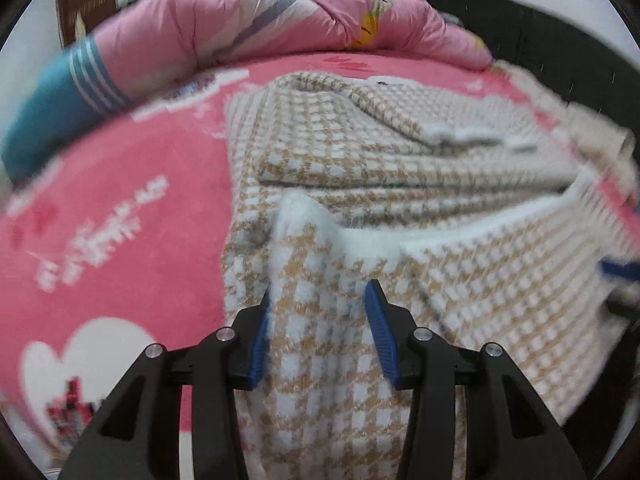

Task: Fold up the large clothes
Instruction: 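Move the left tool to the cardigan side edge and grasp it, then grasp the white-trimmed edge with the right tool beside the left tool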

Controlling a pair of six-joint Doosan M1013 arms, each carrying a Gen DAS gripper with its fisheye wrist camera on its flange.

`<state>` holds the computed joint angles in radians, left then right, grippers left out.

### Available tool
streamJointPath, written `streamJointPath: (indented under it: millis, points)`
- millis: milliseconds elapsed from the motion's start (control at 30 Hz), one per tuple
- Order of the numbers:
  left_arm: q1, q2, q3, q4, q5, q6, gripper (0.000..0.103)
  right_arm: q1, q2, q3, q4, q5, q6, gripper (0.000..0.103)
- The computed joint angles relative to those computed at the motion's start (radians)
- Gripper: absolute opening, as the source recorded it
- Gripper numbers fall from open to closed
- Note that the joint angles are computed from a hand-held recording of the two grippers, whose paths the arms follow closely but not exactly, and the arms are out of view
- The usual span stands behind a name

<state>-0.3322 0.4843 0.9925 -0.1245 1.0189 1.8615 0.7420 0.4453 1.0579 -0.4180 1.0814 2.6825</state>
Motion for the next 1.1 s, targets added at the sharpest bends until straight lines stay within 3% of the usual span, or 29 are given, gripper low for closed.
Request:
streamJointPath:
  millis: [133,367,500,600,800,900,1100]
  points:
    - [-0.038,-0.022,0.046,0.172,-0.069,-0.050,0.043,-0.021,-0.080,0.098,-0.060,-0.020,0.133,0.057]
    - [-0.046,-0.023,0.048,0.221,-0.065,-0.087,0.043,-0.097,-0.120,0.136,-0.052,-0.084,0.119,0.055]
    - [-0.055,-0.020,0.046,0.242,-0.059,-0.105,0.043,-0.161,-0.126,0.167,0.068,-0.199,0.063,0.055]
    - [-0.058,-0.017,0.041,0.250,-0.056,-0.109,0.043,-0.191,-0.130,0.193,0.187,-0.230,0.013,0.054]
    - [-0.055,-0.018,0.042,0.240,-0.057,-0.103,0.043,-0.173,-0.181,0.263,0.265,-0.313,-0.008,0.054]
    - [-0.057,-0.020,0.045,0.242,-0.055,-0.109,0.043,-0.161,-0.194,0.268,0.284,-0.302,-0.028,0.048]
    - [-0.056,-0.017,0.041,0.241,-0.053,-0.113,0.043,-0.160,-0.159,0.211,0.258,-0.191,-0.044,0.044]
